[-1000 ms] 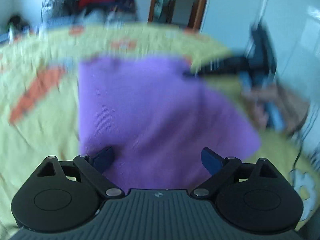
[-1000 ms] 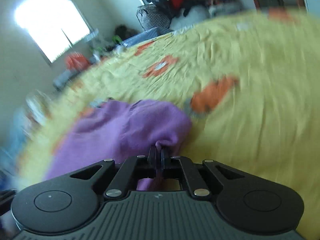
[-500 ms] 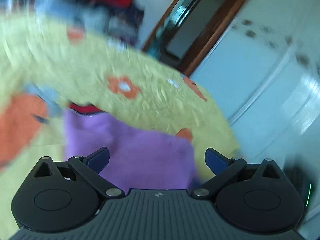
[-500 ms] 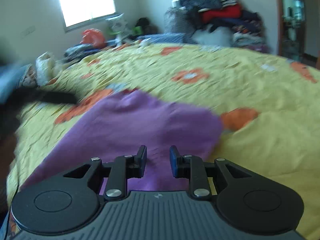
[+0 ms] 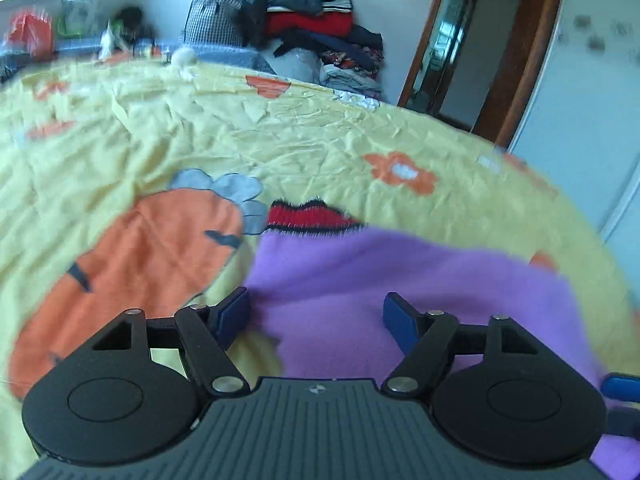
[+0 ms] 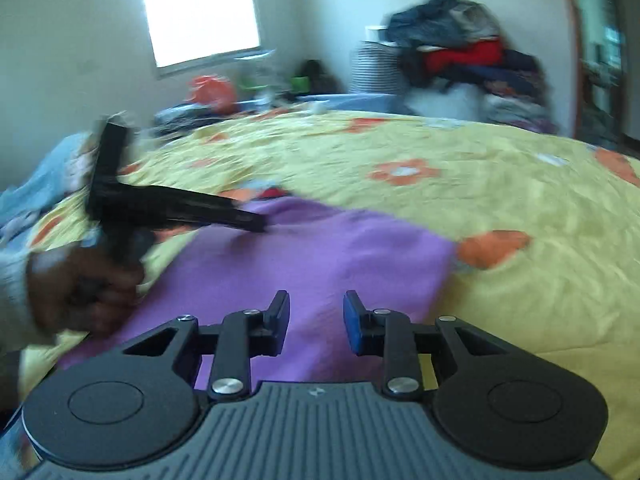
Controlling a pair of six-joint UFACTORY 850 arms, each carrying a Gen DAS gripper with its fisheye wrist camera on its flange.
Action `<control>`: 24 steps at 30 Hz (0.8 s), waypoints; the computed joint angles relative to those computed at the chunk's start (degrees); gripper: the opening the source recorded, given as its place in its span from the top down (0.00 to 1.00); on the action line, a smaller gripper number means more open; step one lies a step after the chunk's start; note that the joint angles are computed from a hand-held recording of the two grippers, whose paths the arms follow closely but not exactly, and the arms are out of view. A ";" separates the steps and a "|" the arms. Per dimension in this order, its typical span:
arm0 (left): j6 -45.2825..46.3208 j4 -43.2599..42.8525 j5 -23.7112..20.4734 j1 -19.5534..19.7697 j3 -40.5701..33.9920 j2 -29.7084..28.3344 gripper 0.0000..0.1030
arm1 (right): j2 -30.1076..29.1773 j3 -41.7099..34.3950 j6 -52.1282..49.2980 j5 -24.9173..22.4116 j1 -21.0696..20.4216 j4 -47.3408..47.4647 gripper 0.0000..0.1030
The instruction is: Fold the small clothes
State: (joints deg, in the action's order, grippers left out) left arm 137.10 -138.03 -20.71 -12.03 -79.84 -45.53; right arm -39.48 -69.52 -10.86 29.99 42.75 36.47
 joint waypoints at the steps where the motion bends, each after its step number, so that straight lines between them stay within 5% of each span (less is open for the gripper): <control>1: -0.02 -0.59 0.28 0.43 -0.39 -0.29 0.16 | -0.89 -0.88 -3.31 -1.21 0.16 1.56 0.74; 4: 7.15 -5.99 2.70 0.01 -0.04 0.21 0.13 | -1.40 -0.58 0.81 -0.76 -1.81 3.34 0.74; 7: -3.64 2.06 4.06 1.32 2.44 2.93 0.13 | 0.77 0.91 -2.27 -0.26 -1.42 10.61 0.69; 12: -9.17 10.83 -7.66 4.21 17.06 13.50 0.03 | 4.59 5.41 -0.11 0.30 3.38 8.14 0.70; 15: -8.13 12.87 -7.90 3.15 22.77 16.64 0.03 | 0.78 2.68 -12.30 1.71 4.57 19.21 0.70; 16: -8.22 13.58 -6.69 2.65 23.83 17.03 0.03 | 0.86 2.62 -12.82 1.89 4.20 21.76 0.58; 19: 2.16 5.31 -6.51 1.56 28.07 17.97 0.00 | 2.80 4.27 -7.71 3.36 4.69 22.92 0.54; 21: 13.39 -3.93 -6.69 0.45 30.49 18.82 0.00 | 3.06 3.41 -10.65 2.87 5.68 23.11 0.54; 24: 18.51 -8.31 -7.54 0.23 32.12 19.31 0.00 | 1.22 -0.27 -15.71 1.18 6.42 24.04 0.54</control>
State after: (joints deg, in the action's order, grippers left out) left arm 155.60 -146.34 -28.25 -11.80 -47.72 -26.22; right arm -38.26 -69.79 -26.57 31.17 49.17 60.51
